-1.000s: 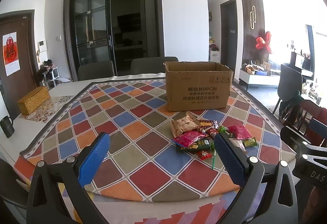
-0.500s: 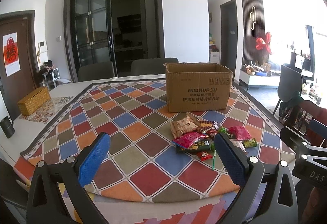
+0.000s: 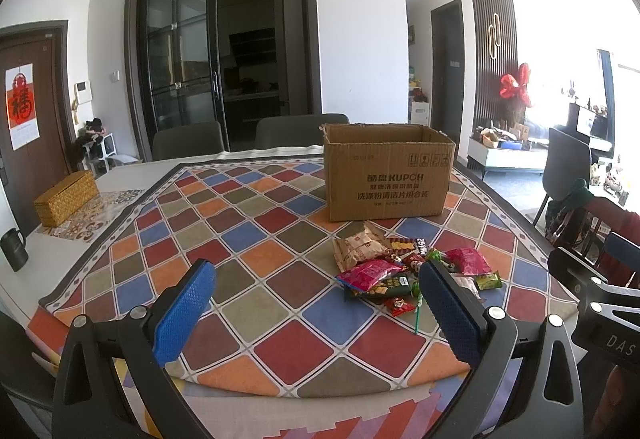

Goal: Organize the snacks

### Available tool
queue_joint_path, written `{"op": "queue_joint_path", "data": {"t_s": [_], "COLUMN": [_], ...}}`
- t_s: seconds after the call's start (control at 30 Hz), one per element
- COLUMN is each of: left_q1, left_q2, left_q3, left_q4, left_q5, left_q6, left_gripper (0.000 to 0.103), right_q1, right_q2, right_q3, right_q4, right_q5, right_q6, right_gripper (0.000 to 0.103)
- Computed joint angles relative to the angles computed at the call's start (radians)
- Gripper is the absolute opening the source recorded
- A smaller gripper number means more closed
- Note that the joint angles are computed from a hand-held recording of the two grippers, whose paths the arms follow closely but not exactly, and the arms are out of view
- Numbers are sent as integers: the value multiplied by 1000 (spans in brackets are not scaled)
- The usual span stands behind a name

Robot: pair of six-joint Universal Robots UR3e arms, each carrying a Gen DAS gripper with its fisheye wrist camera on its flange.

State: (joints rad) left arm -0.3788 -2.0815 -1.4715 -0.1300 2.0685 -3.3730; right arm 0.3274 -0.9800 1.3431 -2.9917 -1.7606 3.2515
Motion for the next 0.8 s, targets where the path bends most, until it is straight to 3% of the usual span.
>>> {"op": "queue_joint_path", "data": {"t_s": [0.8], "left_q1": [4], "left_q2": [-6], "left_q3": [12], "left_q4": [-23], "left_q5": [-19], "left_q6": [-1], "left_gripper": [103], "right_q1": [-6], "right_q2": [-36], "right_q3": [25], "right_q4": [16], "right_q5": [8], "right_q6": [-2], "right_gripper": [102]}}
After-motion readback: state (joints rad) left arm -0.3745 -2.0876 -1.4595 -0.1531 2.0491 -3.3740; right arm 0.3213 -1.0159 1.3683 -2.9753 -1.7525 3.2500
